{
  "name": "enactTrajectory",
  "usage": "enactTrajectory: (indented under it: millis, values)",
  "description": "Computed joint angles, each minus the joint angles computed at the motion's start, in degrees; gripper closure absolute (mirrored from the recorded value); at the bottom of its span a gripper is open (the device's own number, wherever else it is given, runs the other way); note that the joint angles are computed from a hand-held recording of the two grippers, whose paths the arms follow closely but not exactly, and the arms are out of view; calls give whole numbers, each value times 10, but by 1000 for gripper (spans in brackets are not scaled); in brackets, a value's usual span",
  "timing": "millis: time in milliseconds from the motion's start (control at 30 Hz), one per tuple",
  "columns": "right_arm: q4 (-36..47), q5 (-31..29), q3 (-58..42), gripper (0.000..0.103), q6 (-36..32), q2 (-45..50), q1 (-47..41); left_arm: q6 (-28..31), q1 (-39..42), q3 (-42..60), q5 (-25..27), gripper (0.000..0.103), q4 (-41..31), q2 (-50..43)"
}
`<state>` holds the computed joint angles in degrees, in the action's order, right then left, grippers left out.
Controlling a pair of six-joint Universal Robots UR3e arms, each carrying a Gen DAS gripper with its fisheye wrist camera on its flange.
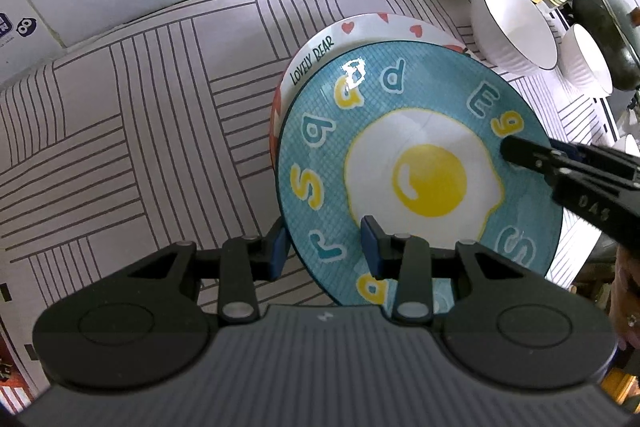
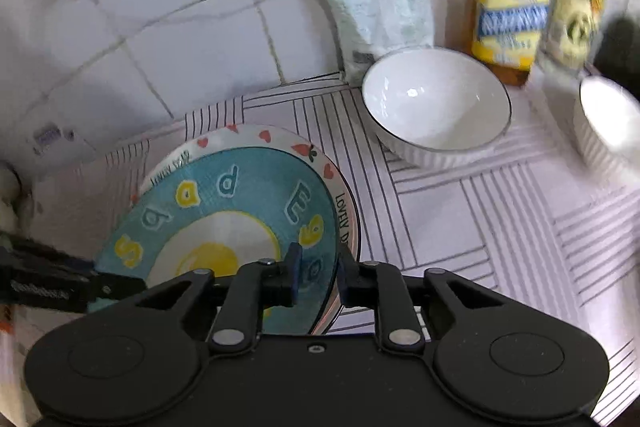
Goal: Organize plates and bowls
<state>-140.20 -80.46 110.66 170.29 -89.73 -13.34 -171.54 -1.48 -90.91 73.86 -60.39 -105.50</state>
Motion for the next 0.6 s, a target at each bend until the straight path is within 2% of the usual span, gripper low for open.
enactTrajectory:
  millis: [167, 267, 333, 467, 600]
  values:
    - [-47, -24, 24, 75, 6, -1, 12, -5, -7, -13, 9, 66, 6, 11]
    - [-64, -74, 22, 75, 21, 13, 38, -9, -8, -9, 6, 72, -8, 11]
    - [-96, -80, 42, 75, 23, 12, 42, -23, -16, -7, 19, 72, -9, 13]
    - [-131, -90, 58, 76, 40, 16, 50, -37, -21, -22, 28, 75, 11, 21]
    - [-166, -138, 54, 75, 55, 43, 83, -60, -34, -26, 56, 80, 38, 20]
